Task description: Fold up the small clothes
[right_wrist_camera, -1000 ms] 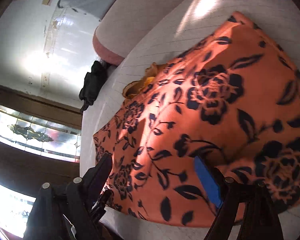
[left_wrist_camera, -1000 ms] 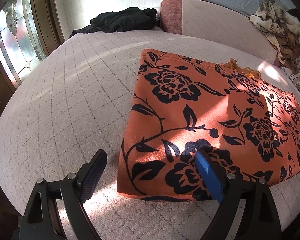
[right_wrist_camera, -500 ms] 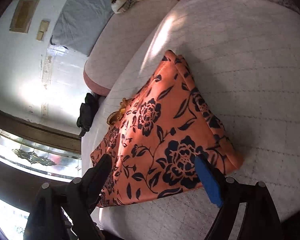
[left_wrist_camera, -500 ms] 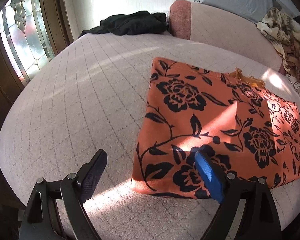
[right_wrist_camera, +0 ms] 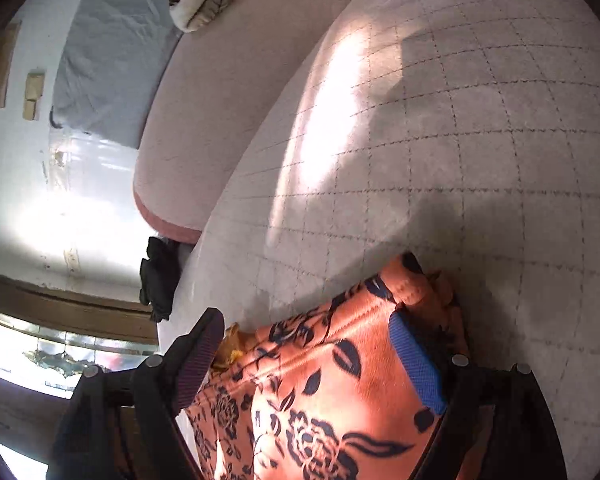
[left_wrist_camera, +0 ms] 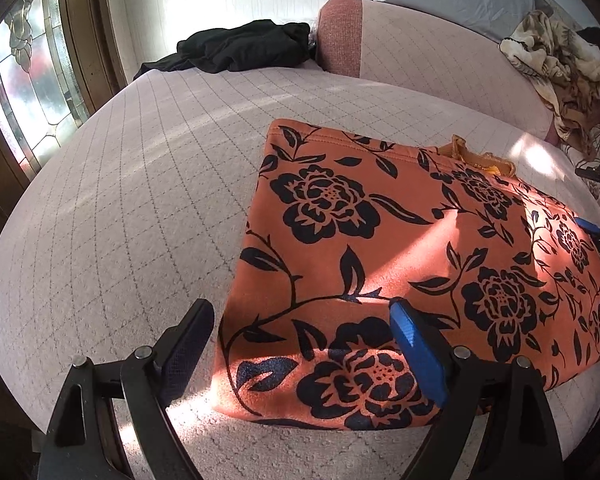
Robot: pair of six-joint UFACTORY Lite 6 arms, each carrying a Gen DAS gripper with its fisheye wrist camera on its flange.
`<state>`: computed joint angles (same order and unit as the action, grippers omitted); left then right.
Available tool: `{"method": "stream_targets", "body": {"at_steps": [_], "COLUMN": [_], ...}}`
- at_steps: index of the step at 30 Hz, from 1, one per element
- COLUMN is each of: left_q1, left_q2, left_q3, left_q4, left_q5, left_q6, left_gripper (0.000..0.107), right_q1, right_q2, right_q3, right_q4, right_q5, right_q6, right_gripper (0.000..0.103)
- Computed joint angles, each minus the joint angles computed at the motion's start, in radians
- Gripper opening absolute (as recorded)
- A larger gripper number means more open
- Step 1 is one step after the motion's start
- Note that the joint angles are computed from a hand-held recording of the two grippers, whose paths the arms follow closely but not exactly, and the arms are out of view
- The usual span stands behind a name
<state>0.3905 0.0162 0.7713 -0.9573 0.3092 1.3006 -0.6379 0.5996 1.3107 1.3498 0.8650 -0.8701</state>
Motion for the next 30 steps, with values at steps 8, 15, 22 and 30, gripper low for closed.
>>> {"method": "stream_targets", "body": {"at_steps": [8,15,22,30], "left_q1": [0.023,0.1,0.104,0.127], "left_q2": [0.064,-0.097,0.044,-0.02], "left_q3": [0.025,-0.045,0.007,-0.04], "left_q4": [-0.082,-0.105,0.167,0.268], "left_q5": [0.003,0.07,-0.001,-0.038], "left_q6": [0.078,0.116,-0.139,-0.197], "left_gripper": [0.091,0.09,0.091,0.091], "right_q1": [0.006,-0.057,-0.214,-0.323], "right_q2": [-0.121,-0.703,-0.892,-0.969], "right_q3": [-0.11,-0.721,-1.101,-1.083], "right_q4": [0.061,0.049,0.019,-0.088], "right_q5": [-0.052,0.12,0.133,0.167], "right_q6": [-0.084,-0.224,-0.363,-0.346], "right_gripper": [0.087,0.087,0.087,0.087]}}
